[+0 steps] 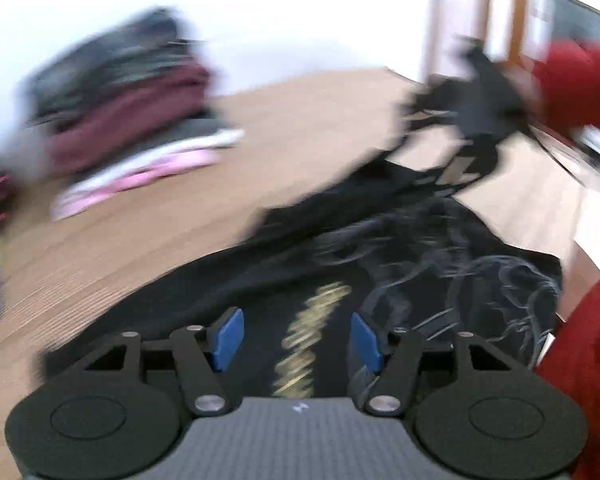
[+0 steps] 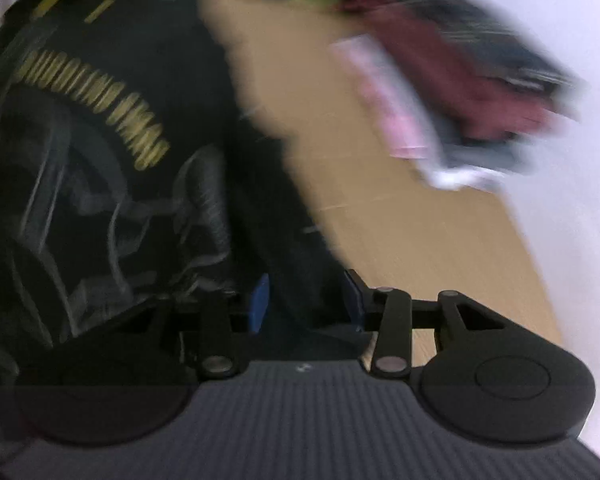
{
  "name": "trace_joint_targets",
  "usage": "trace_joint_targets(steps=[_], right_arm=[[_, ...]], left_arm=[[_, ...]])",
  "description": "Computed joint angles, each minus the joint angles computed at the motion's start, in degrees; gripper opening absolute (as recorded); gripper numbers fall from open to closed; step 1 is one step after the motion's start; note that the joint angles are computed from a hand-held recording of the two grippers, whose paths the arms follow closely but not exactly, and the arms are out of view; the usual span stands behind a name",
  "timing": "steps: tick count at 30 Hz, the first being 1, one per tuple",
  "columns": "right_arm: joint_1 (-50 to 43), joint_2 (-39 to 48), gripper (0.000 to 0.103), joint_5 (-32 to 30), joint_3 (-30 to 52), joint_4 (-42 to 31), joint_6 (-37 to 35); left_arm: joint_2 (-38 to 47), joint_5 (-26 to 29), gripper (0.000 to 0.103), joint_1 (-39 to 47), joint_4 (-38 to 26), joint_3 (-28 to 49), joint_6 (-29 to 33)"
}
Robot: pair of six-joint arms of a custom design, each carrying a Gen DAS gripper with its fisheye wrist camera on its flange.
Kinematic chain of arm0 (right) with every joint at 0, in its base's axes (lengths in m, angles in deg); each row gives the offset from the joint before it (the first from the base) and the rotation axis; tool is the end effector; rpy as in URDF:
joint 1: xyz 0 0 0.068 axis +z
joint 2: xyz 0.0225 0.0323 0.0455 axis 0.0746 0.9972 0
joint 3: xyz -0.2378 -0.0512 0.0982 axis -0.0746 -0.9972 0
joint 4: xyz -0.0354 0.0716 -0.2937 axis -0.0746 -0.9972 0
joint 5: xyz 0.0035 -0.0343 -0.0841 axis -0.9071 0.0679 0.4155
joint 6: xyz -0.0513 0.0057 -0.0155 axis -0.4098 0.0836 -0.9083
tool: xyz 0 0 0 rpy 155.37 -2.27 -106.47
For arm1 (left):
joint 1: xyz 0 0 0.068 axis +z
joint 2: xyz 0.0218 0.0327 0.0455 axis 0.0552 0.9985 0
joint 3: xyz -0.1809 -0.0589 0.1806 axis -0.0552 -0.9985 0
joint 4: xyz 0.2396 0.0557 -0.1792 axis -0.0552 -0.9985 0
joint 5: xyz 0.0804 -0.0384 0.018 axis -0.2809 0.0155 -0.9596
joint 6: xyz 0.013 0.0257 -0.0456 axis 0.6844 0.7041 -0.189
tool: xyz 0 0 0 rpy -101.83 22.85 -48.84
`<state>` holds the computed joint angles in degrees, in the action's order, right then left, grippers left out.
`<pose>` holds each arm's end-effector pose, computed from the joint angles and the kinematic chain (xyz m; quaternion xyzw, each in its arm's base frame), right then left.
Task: Fold clothes
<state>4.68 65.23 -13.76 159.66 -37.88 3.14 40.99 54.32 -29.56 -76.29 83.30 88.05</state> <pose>0.3646 0.0127 0.2570 -0.6123 0.7287 -0.0532 0.3020 0.3088 -0.2032 0.3084 0.3532 0.8704 -0.1218 0.3207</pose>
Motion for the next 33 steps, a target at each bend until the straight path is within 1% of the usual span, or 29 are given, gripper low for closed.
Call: trace_joint_targets(steps=[2, 3, 4, 6, 7, 10, 13, 14, 16, 17, 20, 21, 23, 24, 25, 27, 28, 31, 32, 33], right_arm=[[0.36, 4.70, 0.029, 1.35, 2.34, -1.18, -7.15], [0.26, 5.88, 0.009, 0.90, 2.93, -1.02, -8.41], [0.27, 6.65, 0.005, 0.82, 3.46, -0.42, -7.66], [-0.71, 7.40, 0.004, -1.54, 4.70, 2.20, -0.06], [-1.17, 7.72, 0.004, -2.68, 5.27, 3.78, 4.26], [-1.65, 10.68, 0.004, -2.58, 7.34, 7.68, 16.16], [-1.97, 15.26, 0.004, -2.28, 10.24, 8.65, 26.30], [-1.86, 15.69, 0.004, -2.19, 10.10, 9.11, 28.34], [-1.72, 15.32, 0.004, -2.20, 8.52, 11.10, 31.82], [-1.77, 15.02, 0.004, -2.31, 8.01, 11.70, 34.06], [-1.86, 14.33, 0.005, -1.51, 7.39, 12.04, 38.62], [-1.88, 14.12, 0.009, -1.20, 7.21, 12.11, 40.07], [-1.86, 12.40, 0.022, 1.64, 5.94, 12.29, 44.34], [-1.83, 11.51, 0.033, 3.23, 5.34, 12.25, 46.54], [-1.81, 9.21, 0.041, 4.61, 3.25, 13.30, 48.69], [-1.59, 3.87, 0.048, 7.57, -1.68, 15.75, 52.68], [-1.25, 0.44, 0.049, 9.66, -4.66, 16.32, 54.78], [0.08, -9.07, 0.049, 15.67, -13.16, 15.32, 61.23], [0.27, -11.62, 0.049, 16.55, -15.53, 14.14, 62.91], [0.51, -14.14, 0.049, 17.15, -17.83, 12.48, 63.73]], left_arm=[[6.85, 1.66, 0.059, -2.61, -0.41, 3.89, -0.08], [9.51, 2.12, 0.058, -3.78, -1.16, 5.37, -0.29], [10.97, 1.93, 0.058, -4.90, -1.71, 5.77, -0.68], [10.93, 2.59, 0.058, -6.13, -1.47, 3.81, -1.05], [9.97, 3.22, 0.063, -6.21, -0.48, 1.87, -0.82], [7.83, 4.77, 0.065, -5.64, 1.77, -1.96, -1.58], [6.81, 4.07, 0.065, -5.48, 3.90, -3.74, -4.39], [6.18, 3.60, 0.066, -5.87, 4.36, -4.50, -5.16], [5.22, 2.22, 0.071, -6.86, 4.83, -5.62, -5.65], [4.99, 1.86, 0.072, -7.01, 3.99, -5.37, -5.58], [4.84, 1.13, 0.070, -6.10, 0.50, -3.24, -4.38], [5.21, 0.98, 0.069, -4.86, -0.76, -1.71, -3.26], [1.34, -0.87, 0.075, -0.23, 1.67, -3.29, 0.37], [0.23, -1.59, 0.081, 2.56, 3.00, -3.64, 2.84], [0.15, -1.44, 0.083, 5.80, 3.89, -3.16, 5.84], [3.87, 2.06, 0.084, 13.24, 2.84, 1.45, 12.71], [7.47, 3.66, 0.084, 16.21, 0.43, 5.66, 15.85], [20.55, 7.11, 0.083, 22.20, -9.66, 21.00, 26.36], [24.81, 7.61, 0.083, 23.56, -13.22, 25.60, 30.90], [28.59, 6.90, 0.079, 24.24, -16.76, 29.79, 34.87]])
